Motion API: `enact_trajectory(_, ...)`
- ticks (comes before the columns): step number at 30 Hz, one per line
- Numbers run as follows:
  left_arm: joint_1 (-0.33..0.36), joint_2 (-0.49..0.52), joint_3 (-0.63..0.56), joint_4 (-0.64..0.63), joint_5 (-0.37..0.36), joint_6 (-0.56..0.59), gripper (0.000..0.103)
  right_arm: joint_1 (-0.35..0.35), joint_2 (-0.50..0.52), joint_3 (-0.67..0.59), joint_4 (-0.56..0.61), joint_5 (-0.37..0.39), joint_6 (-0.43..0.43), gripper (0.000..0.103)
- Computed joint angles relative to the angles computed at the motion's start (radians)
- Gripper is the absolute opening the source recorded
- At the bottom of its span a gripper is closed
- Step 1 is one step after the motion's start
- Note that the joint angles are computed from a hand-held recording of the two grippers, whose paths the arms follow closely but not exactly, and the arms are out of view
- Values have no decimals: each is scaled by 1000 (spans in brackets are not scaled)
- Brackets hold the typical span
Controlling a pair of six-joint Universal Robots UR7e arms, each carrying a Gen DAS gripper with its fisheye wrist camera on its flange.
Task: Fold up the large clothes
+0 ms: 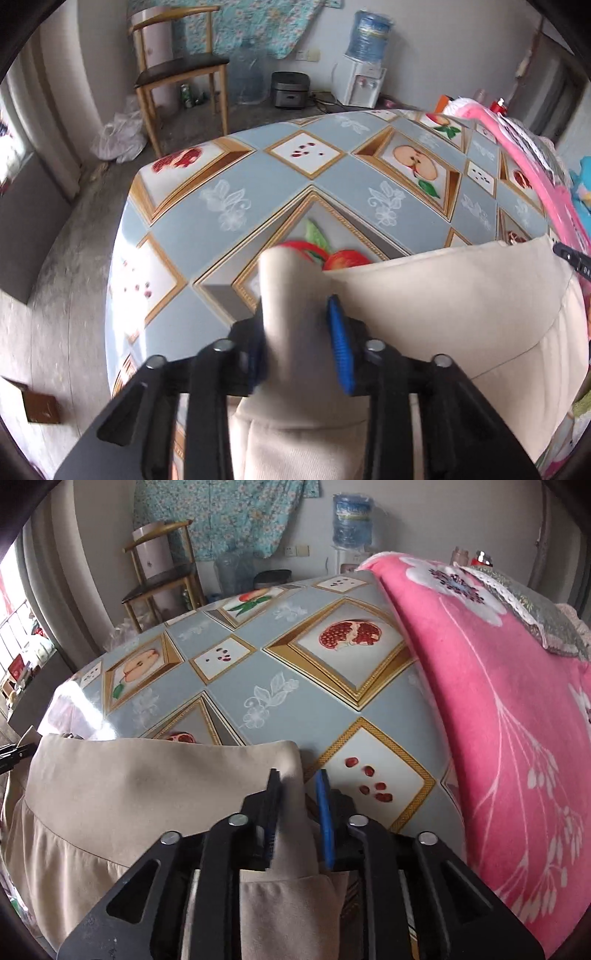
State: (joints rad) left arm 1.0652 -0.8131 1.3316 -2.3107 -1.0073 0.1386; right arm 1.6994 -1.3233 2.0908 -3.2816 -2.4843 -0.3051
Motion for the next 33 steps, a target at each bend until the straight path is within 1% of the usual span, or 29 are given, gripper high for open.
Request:
enact_trajectory(1, 1, -25, 23, -21, -13, -15, 43, 20, -13, 12, -33, -7, -13, 50)
enact_trajectory(2, -4, -55, 48, -49, -17, -36, 51, 43, -34, 27, -50, 0, -14, 58)
enact_trajectory(3, -12, -88, 76, -74, -26, -51, 58, 67, -57, 45, -52, 4, -5, 61)
enact_trajectory(5, -26, -161, 138, -103, -91, -48, 64, 131, -93, 75, -42, 8, -1, 68)
enact_trajectory(6, -30, -195, 166, -102, -129, -38, 68, 151, -102, 83, -31, 15, -9, 73)
enact_trajectory(7, -35, -226, 196, -98, -157, -34, 71, 179, -107, 96, -11, 13, -4, 74)
enact_trajectory(8, -40, -258, 232, -87, -187, -32, 74, 205, -114, 120, 27, 12, 21, 75)
enact_trajectory(10, -45, -304, 295, -60, -224, -50, 75, 233, -121, 159, 93, 10, 72, 75)
enact_trajectory(11, -44, -324, 330, -49, -227, -74, 75, 243, -121, 190, 110, 2, 100, 74)
enact_trajectory(13, -40, -358, 405, -56, -215, -118, 75, 244, -121, 233, 143, -21, 161, 74)
enact_trajectory(15, -29, -373, 463, -67, -163, -162, 75, 215, -138, 278, 177, -16, 228, 73)
enact_trajectory(16, -27, -377, 488, -79, -132, -176, 75, 193, -139, 298, 169, -21, 246, 73)
enact_trajectory(17, -22, -381, 509, -105, -115, -175, 75, 167, -136, 310, 150, -16, 241, 72)
enact_trajectory(19, -16, -396, 554, -184, -120, -127, 75, 109, -153, 348, 94, 49, 202, 72)
enact_trajectory(20, -20, -396, 563, -198, -103, -108, 75, 100, -151, 356, 69, 56, 183, 72)
enact_trajectory(21, -28, -397, 570, -202, -84, -96, 75, 104, -150, 353, 75, 52, 179, 73)
enact_trajectory(22, -40, -398, 578, -205, -56, -88, 75, 120, -148, 343, 110, 27, 194, 72)
enact_trajectory(24, -81, -413, 592, -194, 24, -89, 75, 172, -148, 311, 188, -35, 231, 72)
enact_trajectory(25, -97, -423, 598, -207, 53, -80, 75, 199, -147, 301, 184, -50, 228, 72)
enact_trajectory(26, -116, -432, 608, -251, 65, -56, 75, 221, -147, 288, 168, -45, 215, 72)
enact_trajectory(28, -135, -414, 585, -329, 27, 9, 75, 236, -135, 240, 141, 8, 184, 73)
enact_trajectory(29, -140, -388, 552, -335, 1, 23, 75, 236, -105, 201, 119, 23, 163, 73)
enact_trajectory(31, -140, -300, 451, -301, -66, 28, 75, 223, -29, 124, 68, 41, 104, 73)
enact_trajectory(32, -139, -247, 396, -275, -83, 16, 75, 207, 8, 77, 76, 70, 101, 73)
enact_trajectory(33, -140, -192, 343, -252, -73, -5, 75, 190, 37, 37, 93, 92, 112, 73)
